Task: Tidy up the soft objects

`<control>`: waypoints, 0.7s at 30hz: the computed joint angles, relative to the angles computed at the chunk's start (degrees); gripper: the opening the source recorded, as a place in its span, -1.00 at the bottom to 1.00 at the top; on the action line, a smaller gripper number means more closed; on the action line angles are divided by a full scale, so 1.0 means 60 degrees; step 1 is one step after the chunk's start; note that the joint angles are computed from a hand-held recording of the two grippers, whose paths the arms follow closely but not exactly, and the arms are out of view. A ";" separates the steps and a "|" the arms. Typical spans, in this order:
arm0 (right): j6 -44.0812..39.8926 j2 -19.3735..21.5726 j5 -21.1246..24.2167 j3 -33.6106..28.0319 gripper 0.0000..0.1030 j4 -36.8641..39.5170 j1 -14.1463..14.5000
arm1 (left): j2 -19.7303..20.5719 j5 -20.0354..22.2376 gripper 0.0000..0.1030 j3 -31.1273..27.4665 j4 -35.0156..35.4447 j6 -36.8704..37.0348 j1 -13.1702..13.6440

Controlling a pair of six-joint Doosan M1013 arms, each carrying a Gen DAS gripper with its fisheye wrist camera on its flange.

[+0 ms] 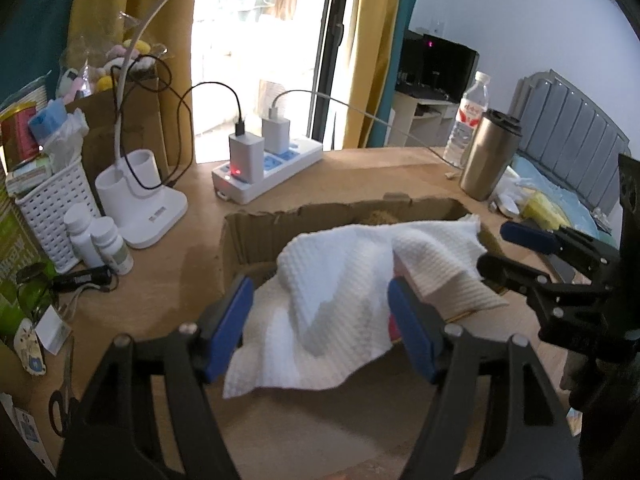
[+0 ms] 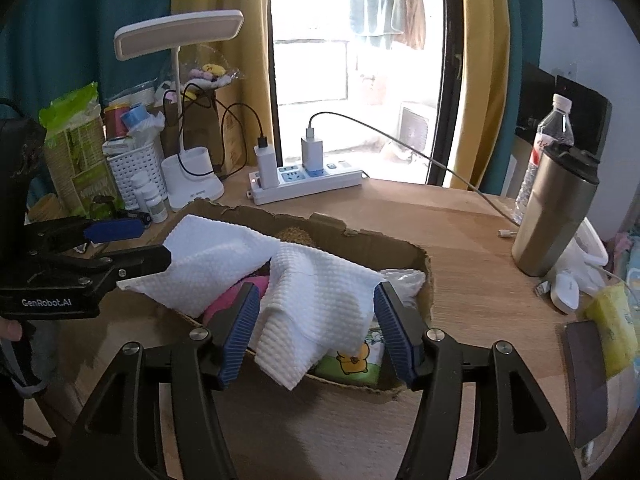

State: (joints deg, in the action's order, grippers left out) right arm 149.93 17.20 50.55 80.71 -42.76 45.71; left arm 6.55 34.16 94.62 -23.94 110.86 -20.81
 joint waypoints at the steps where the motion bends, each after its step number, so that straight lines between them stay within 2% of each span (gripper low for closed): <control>1: 0.0048 -0.0017 0.0017 0.0013 0.21 -0.0049 0.0021 | -0.0054 -0.0065 0.39 0.0048 -0.0081 0.0060 0.0006; 16: 0.0848 -0.0308 0.0509 0.0204 0.23 -0.0852 0.0521 | -0.0974 -0.1116 0.40 0.0897 -0.1277 0.1343 -0.0011; 21: 0.1141 -0.0384 0.0714 0.0259 0.24 -0.1107 0.0727 | -0.1261 -0.1187 0.40 0.1145 -0.1914 0.1959 0.0023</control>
State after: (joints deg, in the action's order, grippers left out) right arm 156.78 14.89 54.84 82.26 -49.40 50.08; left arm -1.01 27.03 101.49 -35.42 122.61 -20.67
